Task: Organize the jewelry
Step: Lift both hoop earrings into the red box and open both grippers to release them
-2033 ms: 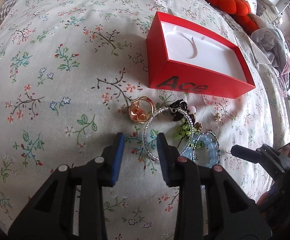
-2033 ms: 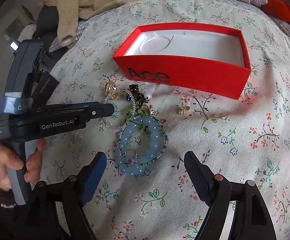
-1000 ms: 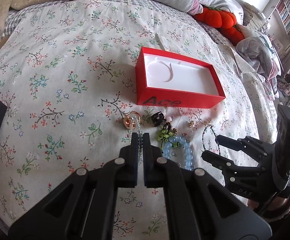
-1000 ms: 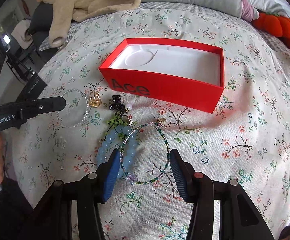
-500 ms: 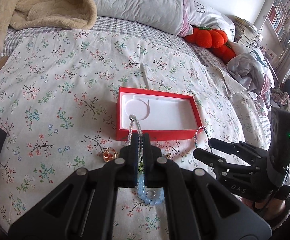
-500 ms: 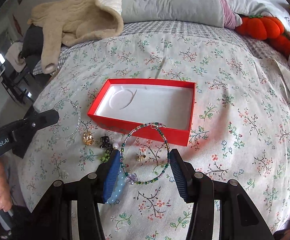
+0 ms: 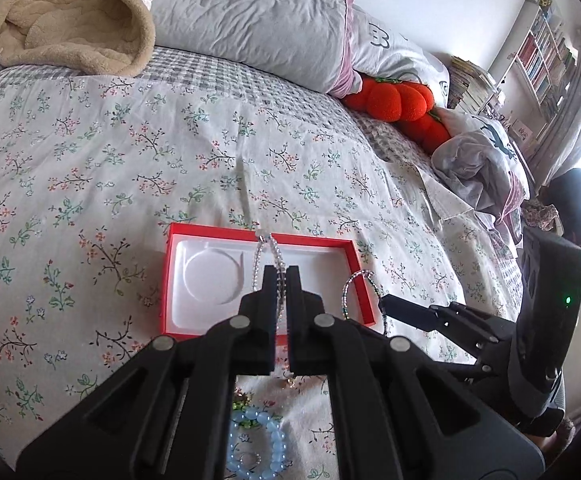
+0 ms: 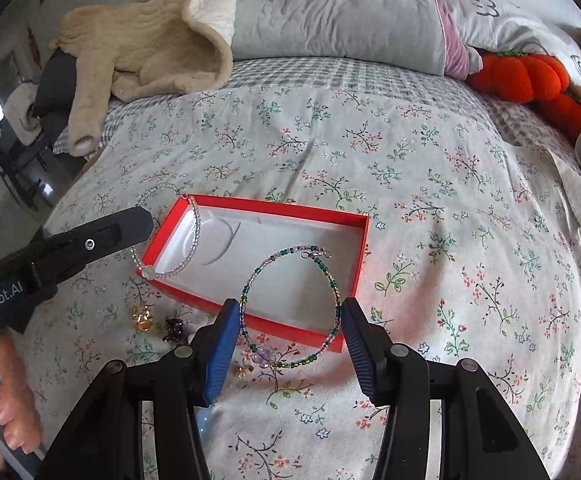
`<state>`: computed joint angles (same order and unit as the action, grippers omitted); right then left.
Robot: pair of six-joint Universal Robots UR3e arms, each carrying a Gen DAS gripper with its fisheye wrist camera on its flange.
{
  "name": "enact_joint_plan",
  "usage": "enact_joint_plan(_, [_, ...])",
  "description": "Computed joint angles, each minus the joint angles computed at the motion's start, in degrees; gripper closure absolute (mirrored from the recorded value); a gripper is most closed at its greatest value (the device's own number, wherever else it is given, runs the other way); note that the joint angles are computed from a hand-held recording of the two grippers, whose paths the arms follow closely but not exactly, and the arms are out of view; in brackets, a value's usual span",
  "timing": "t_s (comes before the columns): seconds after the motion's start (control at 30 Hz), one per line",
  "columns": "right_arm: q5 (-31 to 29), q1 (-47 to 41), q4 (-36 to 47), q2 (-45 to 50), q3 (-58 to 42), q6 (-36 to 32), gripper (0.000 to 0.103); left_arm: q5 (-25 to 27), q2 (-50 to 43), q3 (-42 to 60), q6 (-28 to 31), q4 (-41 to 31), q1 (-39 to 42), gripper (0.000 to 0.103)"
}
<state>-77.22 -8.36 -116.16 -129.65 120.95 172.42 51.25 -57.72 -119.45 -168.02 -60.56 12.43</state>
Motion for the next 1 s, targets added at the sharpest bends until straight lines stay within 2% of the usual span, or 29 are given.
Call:
enact_joint_plan(0.2, [-1.12, 0.19, -2.47, 1.64, 1.51, -0.41, 0.05, 3.07, -6.54, -1.43, -4.12, 8.17, -3.91, 0.098])
enact_joint_plan(0.33, [-1.98, 0.77, -3.89, 2.63, 1.73, 0.05, 0.05, 5.18, -8.0, -1.6, -5.19, 10.2, -4.8, 0.098])
enact_joint_plan(0.5, [-4.17, 2.68, -5.84, 3.99, 1.71, 1.09, 0.05, 11.25, -10.02, -1.58, -6.14, 12.41, -6.52, 0.098])
enact_joint_plan(0.7, [-5.38, 3.78, -7.01, 5.12, 1.32, 1.63, 0.05, 15.29, -10.9, -1.39, -6.48, 13.66, -7.67, 0.098])
enact_joint_plan(0.77, [-6.12, 4.46, -7.55, 5.68, 1.07, 1.94, 0.05, 18.1, -11.45, -0.83, -7.45, 14.15, -9.04, 0.094])
enact_joint_plan(0.83, [-6.84, 5.24, -8.13, 6.51, 0.61, 2.6, 0.05, 19.09, -11.28, -0.44, -7.72, 13.8, -9.31, 0.077])
enact_joint_plan(1.0, [-8.11, 7.9, -10.72, 9.22, -0.5, 4.23, 0.05, 22.16, -9.33, 0.56, -7.1, 11.63, -9.36, 0.069])
